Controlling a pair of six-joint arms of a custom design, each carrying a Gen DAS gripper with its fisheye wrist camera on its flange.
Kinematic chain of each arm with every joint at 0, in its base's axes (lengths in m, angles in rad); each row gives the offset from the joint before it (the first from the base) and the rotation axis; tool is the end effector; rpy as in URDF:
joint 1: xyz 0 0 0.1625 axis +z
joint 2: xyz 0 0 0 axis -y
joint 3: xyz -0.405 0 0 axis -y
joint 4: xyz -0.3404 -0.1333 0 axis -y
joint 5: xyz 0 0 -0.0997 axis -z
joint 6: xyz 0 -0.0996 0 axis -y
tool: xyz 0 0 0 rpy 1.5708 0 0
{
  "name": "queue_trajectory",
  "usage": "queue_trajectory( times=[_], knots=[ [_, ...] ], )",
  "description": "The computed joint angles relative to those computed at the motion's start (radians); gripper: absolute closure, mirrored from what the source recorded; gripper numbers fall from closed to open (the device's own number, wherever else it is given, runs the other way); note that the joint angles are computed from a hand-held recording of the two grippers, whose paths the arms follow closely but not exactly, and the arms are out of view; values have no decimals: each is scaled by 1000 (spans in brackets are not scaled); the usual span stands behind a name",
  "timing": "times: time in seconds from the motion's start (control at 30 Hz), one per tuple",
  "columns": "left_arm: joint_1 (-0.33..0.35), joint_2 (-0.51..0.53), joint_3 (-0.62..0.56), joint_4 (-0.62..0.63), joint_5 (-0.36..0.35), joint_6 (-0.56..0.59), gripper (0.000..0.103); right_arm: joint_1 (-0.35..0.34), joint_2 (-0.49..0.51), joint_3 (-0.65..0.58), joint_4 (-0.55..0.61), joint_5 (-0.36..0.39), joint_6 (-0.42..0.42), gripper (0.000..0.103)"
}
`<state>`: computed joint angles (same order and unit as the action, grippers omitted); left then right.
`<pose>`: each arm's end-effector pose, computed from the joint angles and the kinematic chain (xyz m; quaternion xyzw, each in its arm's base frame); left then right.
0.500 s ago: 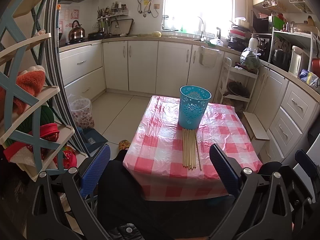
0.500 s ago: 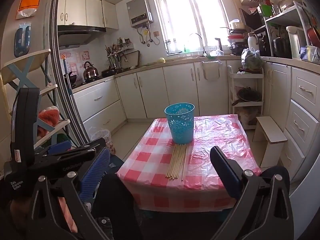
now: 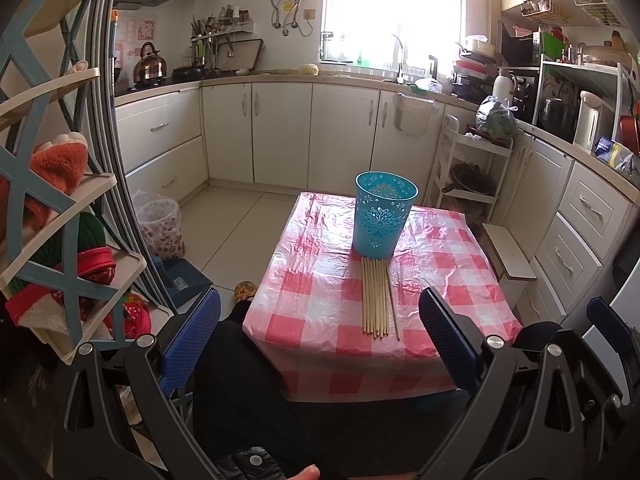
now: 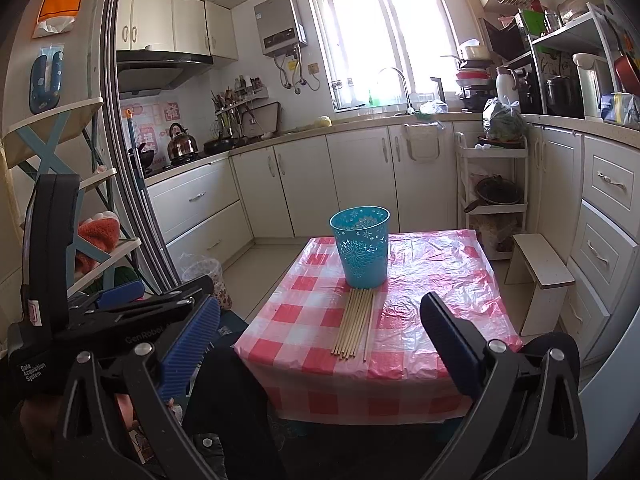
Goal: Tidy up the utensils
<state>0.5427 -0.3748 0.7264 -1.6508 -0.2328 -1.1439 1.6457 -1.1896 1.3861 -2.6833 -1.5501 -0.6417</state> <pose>-0.5545 -0.6032 0.1446 0.0388 0.7808 -0.4942 0.3803 0.1817 -0.6123 0.4904 0.3188 -0.8383 0.4271 0.1147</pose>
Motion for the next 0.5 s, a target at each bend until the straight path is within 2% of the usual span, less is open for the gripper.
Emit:
queue_trajectory(
  times=[0.5],
  knots=[
    [3,4,0,-5,-11,5,8,-1,2,-5,5,-2,1,7]
  ],
)
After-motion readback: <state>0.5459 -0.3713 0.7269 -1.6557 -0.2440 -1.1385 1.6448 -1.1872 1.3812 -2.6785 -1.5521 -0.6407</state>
